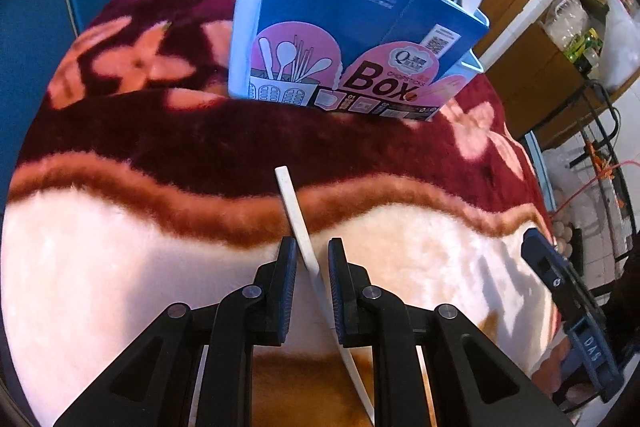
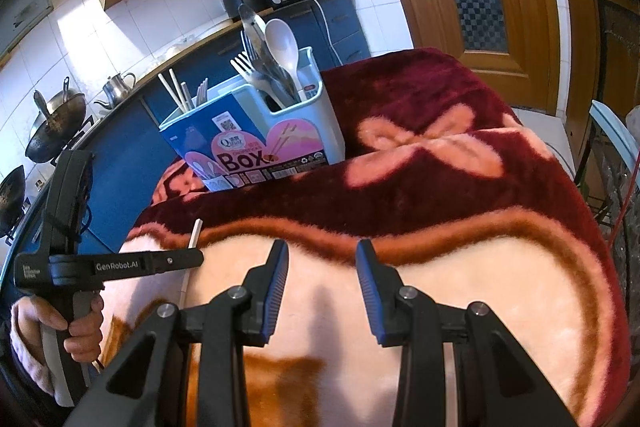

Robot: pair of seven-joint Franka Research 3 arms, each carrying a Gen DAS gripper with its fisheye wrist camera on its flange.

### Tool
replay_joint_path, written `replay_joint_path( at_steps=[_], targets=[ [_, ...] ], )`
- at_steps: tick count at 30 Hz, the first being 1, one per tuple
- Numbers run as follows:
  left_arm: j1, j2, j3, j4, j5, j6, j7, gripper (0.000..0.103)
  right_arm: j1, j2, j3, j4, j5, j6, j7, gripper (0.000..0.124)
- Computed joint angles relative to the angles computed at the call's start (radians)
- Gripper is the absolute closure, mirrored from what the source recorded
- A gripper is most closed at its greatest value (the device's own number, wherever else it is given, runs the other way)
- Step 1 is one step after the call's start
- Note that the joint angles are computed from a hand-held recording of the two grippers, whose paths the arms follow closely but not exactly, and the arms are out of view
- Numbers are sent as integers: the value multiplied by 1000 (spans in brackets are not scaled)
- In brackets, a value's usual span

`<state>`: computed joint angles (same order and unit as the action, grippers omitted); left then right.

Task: Organize utensils
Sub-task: 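Close the left tool on the white chopstick and lift it, then carry the white chopstick up over the caddy with the left tool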

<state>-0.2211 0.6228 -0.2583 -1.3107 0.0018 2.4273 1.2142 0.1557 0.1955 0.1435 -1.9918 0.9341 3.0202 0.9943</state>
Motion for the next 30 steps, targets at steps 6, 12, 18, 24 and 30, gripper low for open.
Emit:
replay_joint_path(
  at_steps=[6, 12, 18, 24, 30],
  targets=[
    [39, -22, -29, -54, -68, 50, 15, 93, 2, 0, 0, 0, 1, -2, -2, 86],
    [65, -74, -50, -146, -127, 159, 26, 95, 5, 0, 0, 1, -1, -2, 0, 86],
    [37, -153, -8, -249, -50, 323, -14, 97, 2, 1, 10, 5, 20, 2, -20, 86],
    [29, -200, 10, -307, 32, 446, -62, 97, 6, 6, 11, 14, 25, 2, -28, 83],
    [-23, -223, 82, -314, 179, 542, -167, 97, 11, 11, 14, 20, 23, 2, -37, 78]
  ],
)
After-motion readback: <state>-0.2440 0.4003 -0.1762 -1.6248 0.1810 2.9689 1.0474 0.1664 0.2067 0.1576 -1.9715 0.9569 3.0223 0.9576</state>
